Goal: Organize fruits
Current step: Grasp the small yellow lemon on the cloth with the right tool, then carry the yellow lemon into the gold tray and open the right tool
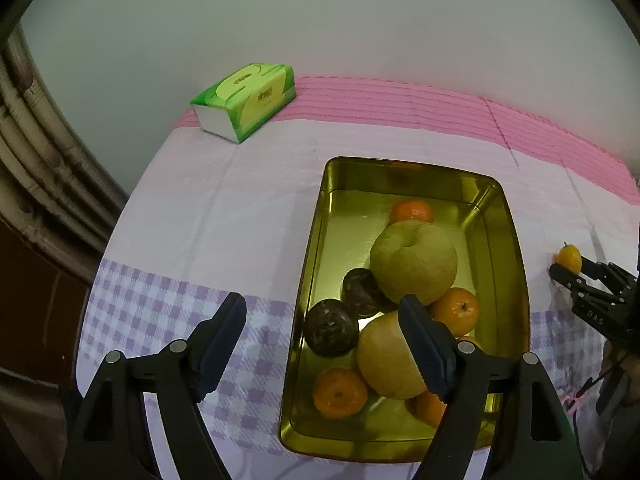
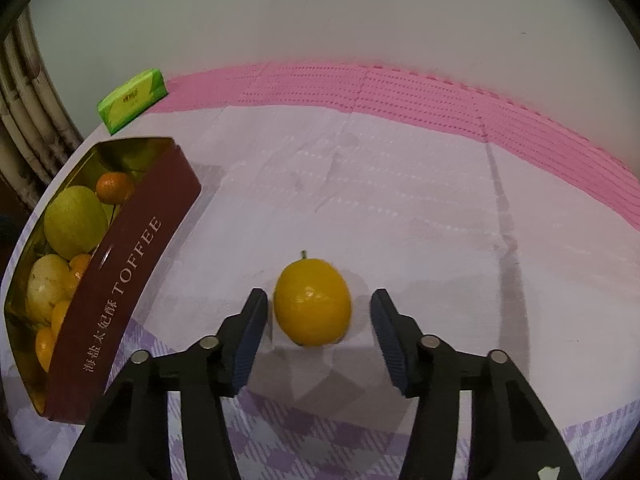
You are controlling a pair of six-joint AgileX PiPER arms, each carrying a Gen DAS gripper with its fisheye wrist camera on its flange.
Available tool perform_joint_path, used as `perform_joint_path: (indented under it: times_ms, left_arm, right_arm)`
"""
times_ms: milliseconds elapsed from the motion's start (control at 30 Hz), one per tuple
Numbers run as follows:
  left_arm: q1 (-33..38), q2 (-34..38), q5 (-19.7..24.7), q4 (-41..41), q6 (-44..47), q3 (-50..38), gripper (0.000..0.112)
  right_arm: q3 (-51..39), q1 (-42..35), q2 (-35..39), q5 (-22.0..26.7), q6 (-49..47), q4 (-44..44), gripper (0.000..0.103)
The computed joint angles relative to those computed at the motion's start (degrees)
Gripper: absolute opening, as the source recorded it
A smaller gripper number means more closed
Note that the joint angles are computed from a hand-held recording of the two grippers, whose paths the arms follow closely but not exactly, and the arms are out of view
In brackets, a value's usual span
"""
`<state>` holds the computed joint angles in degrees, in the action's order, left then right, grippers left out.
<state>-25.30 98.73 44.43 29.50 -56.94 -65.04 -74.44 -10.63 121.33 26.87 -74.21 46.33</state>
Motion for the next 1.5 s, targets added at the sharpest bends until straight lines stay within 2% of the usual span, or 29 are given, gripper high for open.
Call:
perform_joint_path:
  times_ms: [233, 467, 933, 1133, 1500]
  left_arm:
    - [0.76, -0.22, -0.92, -0.38, -0.17, 1.28, 0.079]
    - [1.17, -0.96, -1.27, -0.74, -0.65, 2.50, 0.079]
    - [2.76, -3.67, -2.40, -2.56, -0.95, 5.90, 0.080]
    - [2.93, -5.25, -2.53, -2.25, -1.89, 7.33, 0.080]
    - [2.83, -7.38, -1.14, -0.72, -4.08, 9.04, 0.080]
  right_arm:
    - [0.56, 1.46, -0.36, -1.91, 0.26, -0.99, 0.035]
    - [1.61, 2.07, -0.71, -3.75, -0.61, -0.09, 0.034]
    - [5.74, 1.81, -6.23, -1.39, -6.29, 5.23, 0.034]
    - [9.07, 4.00, -10.91, 0.84, -8.88, 8.25, 0.034]
    - [12.84, 10.20, -15.73, 2.95, -8.03, 9.04, 0.034]
